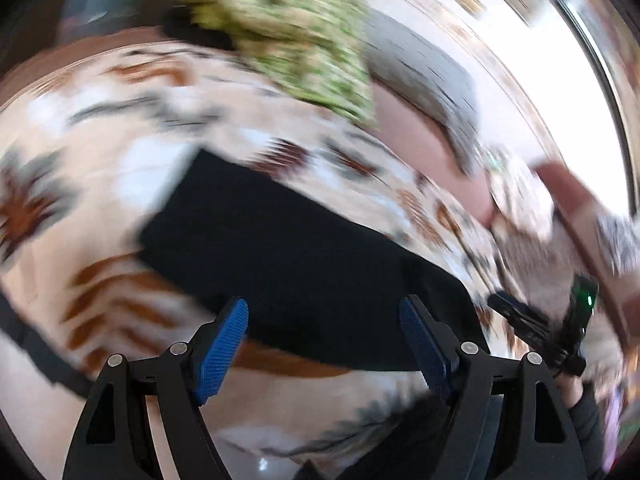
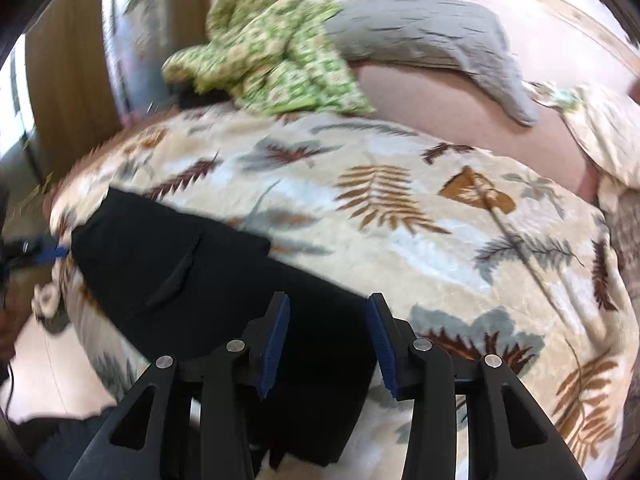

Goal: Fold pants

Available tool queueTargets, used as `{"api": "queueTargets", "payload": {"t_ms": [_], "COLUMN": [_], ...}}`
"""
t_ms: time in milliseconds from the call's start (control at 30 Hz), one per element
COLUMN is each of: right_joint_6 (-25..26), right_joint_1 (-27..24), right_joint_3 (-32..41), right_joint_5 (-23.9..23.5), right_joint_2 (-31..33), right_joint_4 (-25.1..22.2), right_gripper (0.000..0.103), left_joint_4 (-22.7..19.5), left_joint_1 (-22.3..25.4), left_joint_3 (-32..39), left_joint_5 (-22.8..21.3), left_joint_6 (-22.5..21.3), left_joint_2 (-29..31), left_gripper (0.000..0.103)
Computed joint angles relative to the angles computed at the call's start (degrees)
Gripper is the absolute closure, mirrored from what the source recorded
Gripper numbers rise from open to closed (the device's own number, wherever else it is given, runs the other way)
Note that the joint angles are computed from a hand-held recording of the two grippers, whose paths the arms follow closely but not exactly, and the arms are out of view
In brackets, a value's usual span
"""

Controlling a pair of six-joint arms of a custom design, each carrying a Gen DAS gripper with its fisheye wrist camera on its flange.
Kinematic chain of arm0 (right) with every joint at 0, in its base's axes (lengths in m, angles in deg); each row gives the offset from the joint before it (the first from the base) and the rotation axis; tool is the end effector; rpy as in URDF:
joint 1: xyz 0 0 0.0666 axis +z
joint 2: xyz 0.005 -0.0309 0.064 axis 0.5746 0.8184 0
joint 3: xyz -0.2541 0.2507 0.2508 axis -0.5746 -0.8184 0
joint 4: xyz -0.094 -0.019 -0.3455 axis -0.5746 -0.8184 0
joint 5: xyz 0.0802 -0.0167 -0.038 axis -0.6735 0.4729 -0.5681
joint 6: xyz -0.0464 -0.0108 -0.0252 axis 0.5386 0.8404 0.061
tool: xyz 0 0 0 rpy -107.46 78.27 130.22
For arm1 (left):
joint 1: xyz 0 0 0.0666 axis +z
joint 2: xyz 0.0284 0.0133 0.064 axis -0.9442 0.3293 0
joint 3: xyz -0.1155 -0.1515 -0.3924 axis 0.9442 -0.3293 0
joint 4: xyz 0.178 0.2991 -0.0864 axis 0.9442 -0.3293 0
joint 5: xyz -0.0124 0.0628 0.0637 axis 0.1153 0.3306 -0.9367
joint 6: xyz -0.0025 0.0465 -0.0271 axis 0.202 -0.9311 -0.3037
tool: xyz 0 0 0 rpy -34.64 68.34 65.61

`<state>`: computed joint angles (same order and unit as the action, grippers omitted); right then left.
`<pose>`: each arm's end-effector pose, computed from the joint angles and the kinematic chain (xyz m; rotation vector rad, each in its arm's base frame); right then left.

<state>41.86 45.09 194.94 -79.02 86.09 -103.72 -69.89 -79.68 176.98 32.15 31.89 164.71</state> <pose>0.6568 0.1114 0.4639 -0.1135 2.4376 -0.0486 0.5253 -0.0843 0.4787 -0.4696 2.2076 -0.4538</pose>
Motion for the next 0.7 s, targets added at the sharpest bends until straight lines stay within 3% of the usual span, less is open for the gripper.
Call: {"api": "queueTargets", "payload": {"t_ms": [133,267,400,600,700], "right_joint_6": [-3.0,-3.3,-3.2,-2.9,-2.9], "right_joint_1": [-0.7,-0.8,-0.6,-0.6,-0.6], "right_joint_3": [-0.5,-0.7,-0.8,-1.2,-1.1], "right_joint_5": [1.0,1.9,2.3,2.5,2.5], "right_joint_2": [-0.4,-0.5,-0.4,-0.8,-0.8], "right_joint_4": [1.5,2.0,2.1,2.3,2.3], "right_gripper": [0.057,0.057,0.057,0.057,0.057], "left_joint_4": [4.5,9.8,19.6,27.9,30.6], "left_joint_1": [3.0,5.2,6.5,7.4,7.1], "left_joint_3": [-4.8,-8.0,-12.5,-14.4,-16.8], "left_joint_5": [1.6,5.9,7.3,7.2,5.9], "left_joint_6": [7.6,20.2,29.8,34.2,35.2], "left_joint_2": [-1.8,-0.8,-1.1,0.0,0.0], "left_gripper": [0.026,0.026,0.022,0.025,0.039]}}
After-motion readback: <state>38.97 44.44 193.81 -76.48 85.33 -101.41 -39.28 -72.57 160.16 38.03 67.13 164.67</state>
